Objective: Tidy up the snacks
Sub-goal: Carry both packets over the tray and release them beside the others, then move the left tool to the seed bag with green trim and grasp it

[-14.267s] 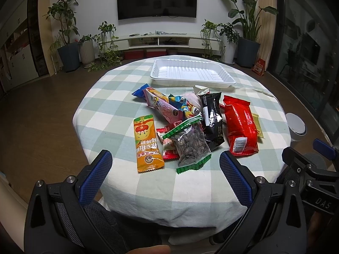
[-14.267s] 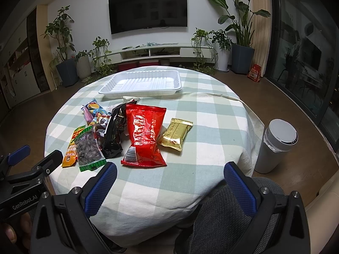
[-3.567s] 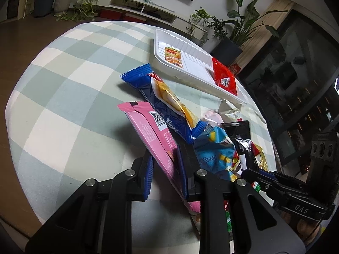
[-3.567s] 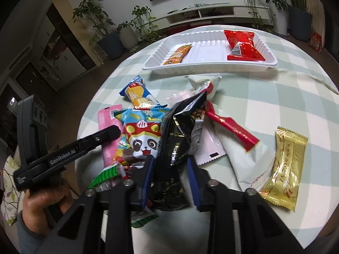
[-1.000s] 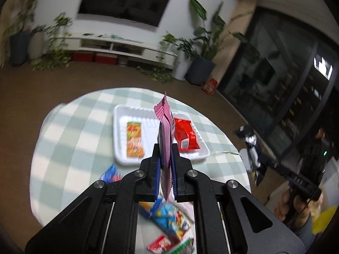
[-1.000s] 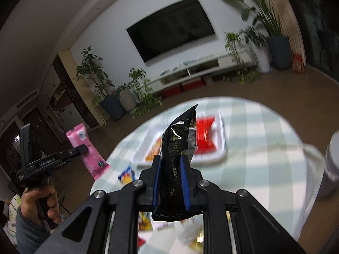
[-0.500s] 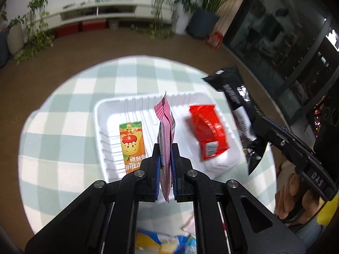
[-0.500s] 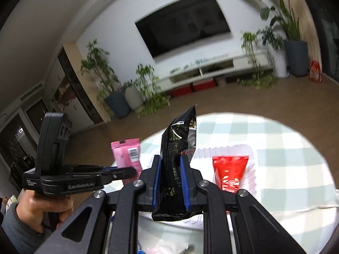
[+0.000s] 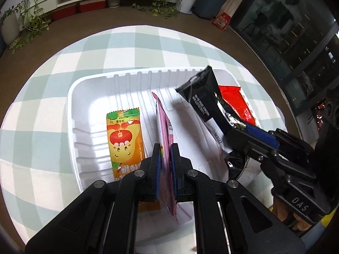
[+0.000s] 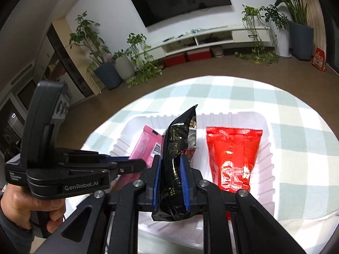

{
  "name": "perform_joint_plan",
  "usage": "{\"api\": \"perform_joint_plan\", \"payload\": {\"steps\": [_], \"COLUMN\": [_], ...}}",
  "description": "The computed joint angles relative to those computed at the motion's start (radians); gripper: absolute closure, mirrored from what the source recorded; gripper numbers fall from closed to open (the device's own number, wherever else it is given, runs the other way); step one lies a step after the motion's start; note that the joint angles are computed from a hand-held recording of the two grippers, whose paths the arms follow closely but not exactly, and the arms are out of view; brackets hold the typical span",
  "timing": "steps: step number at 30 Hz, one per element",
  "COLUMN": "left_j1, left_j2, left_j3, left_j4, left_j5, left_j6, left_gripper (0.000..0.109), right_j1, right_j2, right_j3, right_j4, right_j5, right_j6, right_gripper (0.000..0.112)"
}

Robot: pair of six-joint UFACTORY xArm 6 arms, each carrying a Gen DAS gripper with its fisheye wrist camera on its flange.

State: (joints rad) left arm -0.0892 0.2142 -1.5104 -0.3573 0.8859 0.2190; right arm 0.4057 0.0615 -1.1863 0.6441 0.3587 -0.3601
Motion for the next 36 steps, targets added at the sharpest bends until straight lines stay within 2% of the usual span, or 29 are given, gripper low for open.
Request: {"api": "perform_joint_plan", "payload": {"steps": [7, 10, 11, 13, 14, 15, 19, 20, 22, 23, 26, 27, 30, 36], "left_j1": [-0.015, -0.017, -0.017, -0.017, -0.017, -0.016, -0.014, -0.014, -0.012, -0.009, -0.005, -0.003, 0.009, 0.031], "left_j2": [0.006, 0.003, 0.0, -0.013, -0.02, -0.036, -0.081, -0.096, -0.137, -0.157, -0.248, -0.284, -0.388, -0.656], "left_j3": [0.009, 0.012, 0.018, 0.038, 0.047, 0.062, 0.1, 0.11, 0.143, 0.16, 0.248, 0.284, 0.382, 0.598], "left_j4": [0.064, 0.091, 0.095, 0.101, 0.101, 0.099, 0.097, 0.105, 0.108, 0.107, 0.132, 0.132, 0.13, 0.085], "left_j5": [-0.025, -0.033, -0.039, -0.061, -0.067, -0.074, -0.102, -0.112, -0.134, -0.14, -0.188, -0.205, -0.237, -0.264], "left_j6": [-0.055, -0.083, -0.092, -0.105, -0.109, -0.111, -0.114, -0.121, -0.132, -0.135, -0.162, -0.163, -0.178, -0.198], "left_gripper": [0.099, 0.097, 0.093, 0.078, 0.055, 0.037, 0.035, 0.031, 0.03, 0.028, 0.012, 0.012, 0.012, 0.012], "right_j1": [-0.01, -0.012, -0.013, -0.012, -0.012, -0.011, -0.018, -0.02, -0.028, -0.031, -0.028, -0.029, -0.028, -0.019], "right_j2": [0.034, 0.029, 0.025, 0.019, 0.014, 0.011, -0.014, -0.02, -0.038, -0.046, -0.086, -0.101, -0.131, -0.193], "right_j3": [-0.015, -0.01, -0.008, -0.001, 0.003, 0.002, 0.019, 0.02, 0.024, 0.025, 0.049, 0.056, 0.071, 0.133], "right_j4": [-0.062, -0.072, -0.069, -0.055, -0.048, -0.047, 0.01, 0.031, 0.114, 0.157, 0.317, 0.38, 0.455, 0.418], "right_j5": [0.04, 0.032, 0.032, 0.024, 0.022, 0.024, 0.011, 0.009, 0.013, 0.013, -0.022, -0.029, -0.043, -0.11], "right_j6": [0.036, 0.043, 0.041, 0.026, 0.017, 0.015, -0.029, -0.042, -0.106, -0.14, -0.264, -0.313, -0.37, -0.355], "right_gripper": [0.091, 0.091, 0.087, 0.082, 0.081, 0.079, 0.065, 0.065, 0.063, 0.055, 0.036, 0.033, 0.023, 0.021]}}
